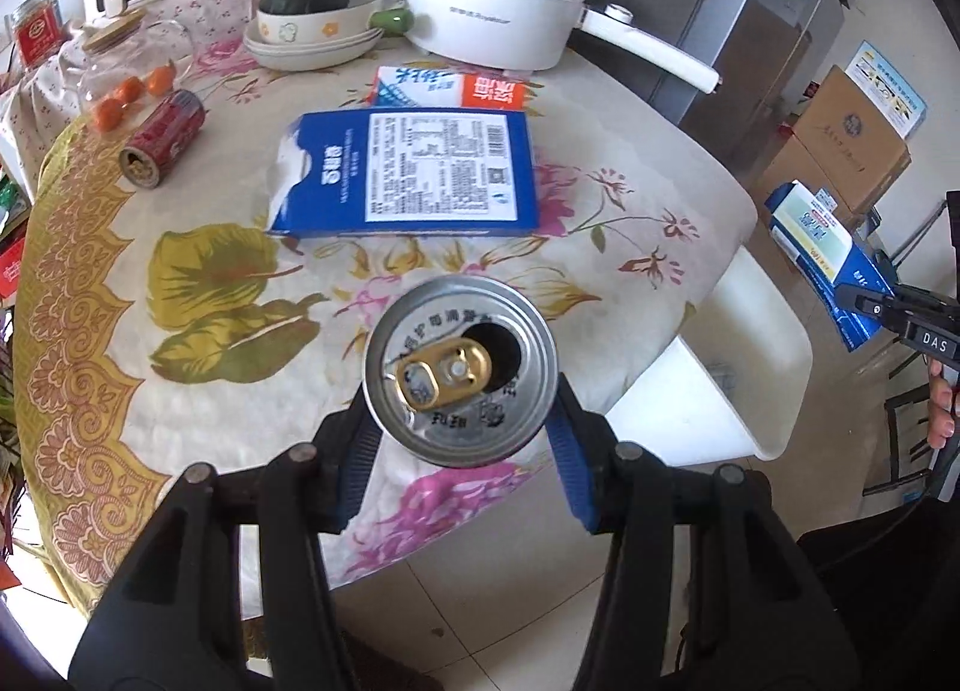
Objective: Collect trash
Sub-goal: 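Carry the red can and carton over the white bin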
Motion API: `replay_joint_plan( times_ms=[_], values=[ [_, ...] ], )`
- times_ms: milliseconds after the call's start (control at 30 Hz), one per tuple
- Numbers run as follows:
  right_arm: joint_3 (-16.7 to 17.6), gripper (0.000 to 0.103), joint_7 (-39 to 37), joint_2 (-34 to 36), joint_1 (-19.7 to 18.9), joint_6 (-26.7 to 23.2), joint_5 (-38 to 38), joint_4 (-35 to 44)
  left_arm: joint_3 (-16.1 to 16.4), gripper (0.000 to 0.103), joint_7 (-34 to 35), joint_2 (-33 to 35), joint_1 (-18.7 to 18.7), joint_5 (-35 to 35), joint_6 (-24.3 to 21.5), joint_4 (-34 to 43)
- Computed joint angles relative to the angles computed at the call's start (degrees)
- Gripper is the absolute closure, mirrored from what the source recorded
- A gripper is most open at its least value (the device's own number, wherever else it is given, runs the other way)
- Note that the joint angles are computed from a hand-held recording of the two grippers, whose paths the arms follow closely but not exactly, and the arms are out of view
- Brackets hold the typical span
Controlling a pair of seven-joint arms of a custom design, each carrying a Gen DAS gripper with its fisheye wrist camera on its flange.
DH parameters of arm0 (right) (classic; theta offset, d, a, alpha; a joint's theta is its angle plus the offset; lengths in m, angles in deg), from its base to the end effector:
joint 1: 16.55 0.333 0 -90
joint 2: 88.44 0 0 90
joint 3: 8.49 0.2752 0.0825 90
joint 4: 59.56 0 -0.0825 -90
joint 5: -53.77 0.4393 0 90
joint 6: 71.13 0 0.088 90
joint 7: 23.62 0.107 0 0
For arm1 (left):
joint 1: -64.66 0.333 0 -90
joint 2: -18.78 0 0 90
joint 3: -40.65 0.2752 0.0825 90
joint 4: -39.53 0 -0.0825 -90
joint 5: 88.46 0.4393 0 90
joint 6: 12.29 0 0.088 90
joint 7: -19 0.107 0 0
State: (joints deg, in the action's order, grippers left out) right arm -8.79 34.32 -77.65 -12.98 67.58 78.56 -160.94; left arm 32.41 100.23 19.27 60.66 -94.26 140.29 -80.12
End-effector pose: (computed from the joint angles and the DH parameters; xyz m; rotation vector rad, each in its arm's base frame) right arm 0.6960 0.0418 0.4425 -2.1283 1.4784 -0.2816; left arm 0.6239 -0.1323 0.4151 -1.9888 1.9570 -0.7270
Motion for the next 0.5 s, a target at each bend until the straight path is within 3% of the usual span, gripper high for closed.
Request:
replay_joint_plan(
  times_ms=[500],
  values=[
    [-1.9,0.086,2.4,0.8,-2.4,0.2,-2.9,-0.8,-5.0,0.049,5.9,11.9,-3.0,-2.0,-1.8,15.0]
  ],
)
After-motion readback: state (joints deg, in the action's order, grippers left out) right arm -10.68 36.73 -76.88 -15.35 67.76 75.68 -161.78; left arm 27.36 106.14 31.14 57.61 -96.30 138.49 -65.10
